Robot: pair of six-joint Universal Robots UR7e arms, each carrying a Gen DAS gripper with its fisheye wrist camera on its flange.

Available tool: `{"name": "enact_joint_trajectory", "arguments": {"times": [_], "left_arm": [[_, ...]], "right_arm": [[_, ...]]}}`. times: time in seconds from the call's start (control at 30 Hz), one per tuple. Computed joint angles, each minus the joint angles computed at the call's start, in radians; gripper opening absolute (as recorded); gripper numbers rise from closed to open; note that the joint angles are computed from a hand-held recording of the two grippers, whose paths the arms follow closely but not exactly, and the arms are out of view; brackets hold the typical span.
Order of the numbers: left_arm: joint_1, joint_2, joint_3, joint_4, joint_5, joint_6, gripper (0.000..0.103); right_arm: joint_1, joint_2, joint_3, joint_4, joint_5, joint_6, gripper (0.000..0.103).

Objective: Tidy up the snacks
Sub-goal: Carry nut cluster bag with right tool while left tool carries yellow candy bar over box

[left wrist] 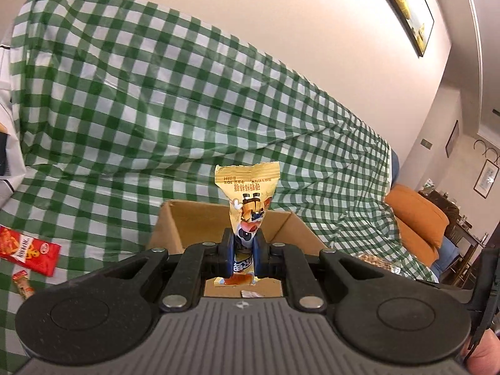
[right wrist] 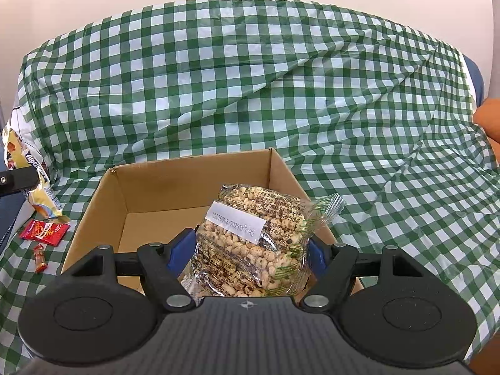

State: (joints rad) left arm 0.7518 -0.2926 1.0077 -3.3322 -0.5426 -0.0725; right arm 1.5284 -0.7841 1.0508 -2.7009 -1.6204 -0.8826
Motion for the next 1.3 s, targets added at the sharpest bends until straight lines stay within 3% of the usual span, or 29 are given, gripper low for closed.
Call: {"name": "enact_joint_trajectory", "arguments": {"times": [0.47, 1.3], "left_arm": [[0.002, 0.037, -0.053, 0.005, -0.035, 0.058, 0.012], [0.010, 0.042, -0.064, 0.047, -0.059, 0.058, 0.012]], "right_arm": [[0.000, -0.006, 0.029, -0.049, 0.012, -0.035, 0.075], [0.003, -0.004, 0.036, -0.071, 0.004, -0.040, 0.075]]}}
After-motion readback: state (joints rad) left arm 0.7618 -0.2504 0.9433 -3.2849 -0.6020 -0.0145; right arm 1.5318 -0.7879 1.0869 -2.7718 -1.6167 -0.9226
